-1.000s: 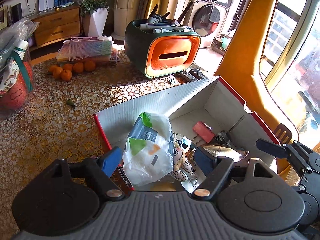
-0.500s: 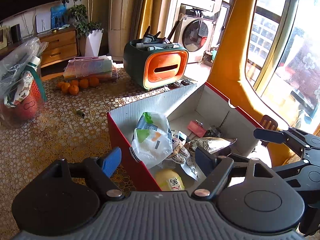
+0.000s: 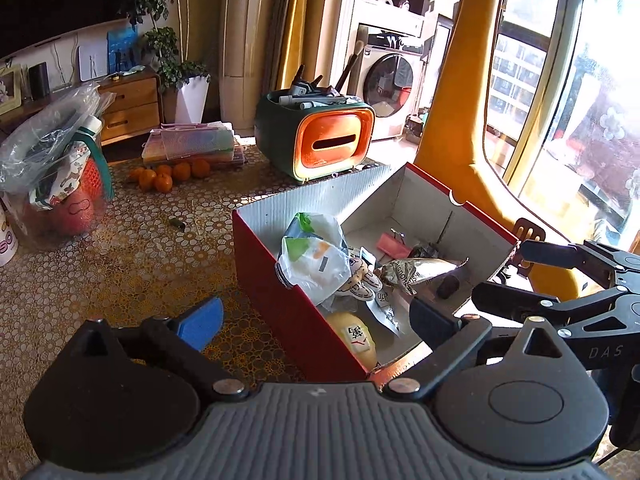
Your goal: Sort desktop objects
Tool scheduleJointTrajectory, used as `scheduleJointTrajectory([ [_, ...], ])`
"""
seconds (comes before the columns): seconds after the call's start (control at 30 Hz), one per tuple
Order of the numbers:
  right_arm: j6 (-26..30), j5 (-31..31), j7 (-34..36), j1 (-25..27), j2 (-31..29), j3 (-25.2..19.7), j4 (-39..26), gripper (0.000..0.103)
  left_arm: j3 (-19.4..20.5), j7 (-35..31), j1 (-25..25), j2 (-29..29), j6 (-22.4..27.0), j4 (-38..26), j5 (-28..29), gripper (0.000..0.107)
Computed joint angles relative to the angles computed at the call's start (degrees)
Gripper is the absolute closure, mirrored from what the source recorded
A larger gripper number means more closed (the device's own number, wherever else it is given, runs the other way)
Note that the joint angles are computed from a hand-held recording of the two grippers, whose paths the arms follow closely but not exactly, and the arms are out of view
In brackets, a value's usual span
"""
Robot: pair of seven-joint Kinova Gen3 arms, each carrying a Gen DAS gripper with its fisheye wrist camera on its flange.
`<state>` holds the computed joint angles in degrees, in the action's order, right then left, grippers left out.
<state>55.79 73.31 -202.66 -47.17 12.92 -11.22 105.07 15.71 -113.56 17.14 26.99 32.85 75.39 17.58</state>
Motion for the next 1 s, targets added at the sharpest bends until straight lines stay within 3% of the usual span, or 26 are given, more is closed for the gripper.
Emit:
scheduleJointTrajectory([
  [0.23, 3.27, 0.31, -3.69, -1.84, -0.67, -1.12, 1.02, 0.001, 1.61, -3.66, -1.92, -2.75, -2.89, 5.37, 2.48, 0.005],
  [0.67, 11.56, 0.91, -3.1, -7.02, 0.78, -2.55, -0.9, 0.001, 5.05, -11.64, -5.06, -7.0, -7.48, 12.9, 6.28, 0.005],
  [1.0, 15.43, 0.97, -5.45, -9.38, 1.11, -3.11, -1.22, 0.001, 5.17, -15.33, -5.29, -10.25, -10.78, 17.08, 9.29, 0.005],
])
